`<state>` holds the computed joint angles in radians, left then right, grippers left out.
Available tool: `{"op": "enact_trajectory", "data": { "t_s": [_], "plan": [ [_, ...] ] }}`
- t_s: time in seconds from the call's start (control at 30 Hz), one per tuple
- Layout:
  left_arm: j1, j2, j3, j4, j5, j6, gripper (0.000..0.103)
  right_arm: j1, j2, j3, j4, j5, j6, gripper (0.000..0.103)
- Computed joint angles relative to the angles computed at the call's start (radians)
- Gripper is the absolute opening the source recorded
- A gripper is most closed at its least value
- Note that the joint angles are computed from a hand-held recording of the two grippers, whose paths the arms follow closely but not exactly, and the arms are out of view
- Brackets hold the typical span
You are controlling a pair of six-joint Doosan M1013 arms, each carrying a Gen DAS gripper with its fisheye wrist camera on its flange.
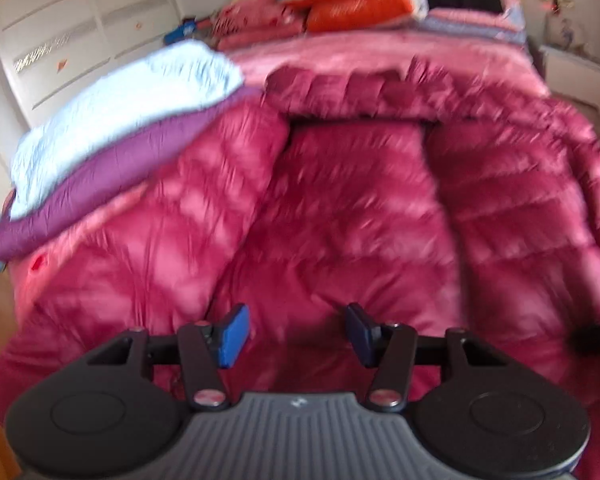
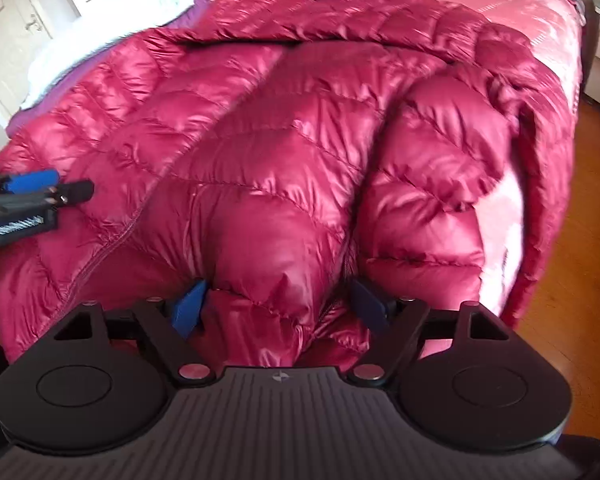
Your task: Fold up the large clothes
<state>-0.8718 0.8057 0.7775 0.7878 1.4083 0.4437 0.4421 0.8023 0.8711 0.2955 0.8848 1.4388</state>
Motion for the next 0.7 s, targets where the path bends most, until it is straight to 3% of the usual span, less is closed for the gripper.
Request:
{"op": "enact_trajectory", "data": {
  "t_s": [0.23, 0.4, 0.5, 0.7],
  "plan": [
    [0.015, -0.01, 0.036, -0.007, 0.003, -0.054, 0.062, 0.0, 0.008, -0.002, -0.033, 0.025, -0.003, 0.103],
    [0.006, -0.013, 0.013, 0.028, -0.012, -0.064, 0.056, -0.023, 0.008, -0.009, 0.068, 0.036, 0.01, 0.103],
    [0.001, -0.015, 0.0, 0.073, -0.057, -0.077, 0.057, -0.051, -0.022, 0.045, 0.223, -0.041, -0.009, 0.103],
    [0.022, 0.005, -0.038, 0.116, -0.149, -0.086, 0.058, -0.079, -0.057, 0.115, 0.405, -0.249, -0.031, 0.103]
  ]
}}
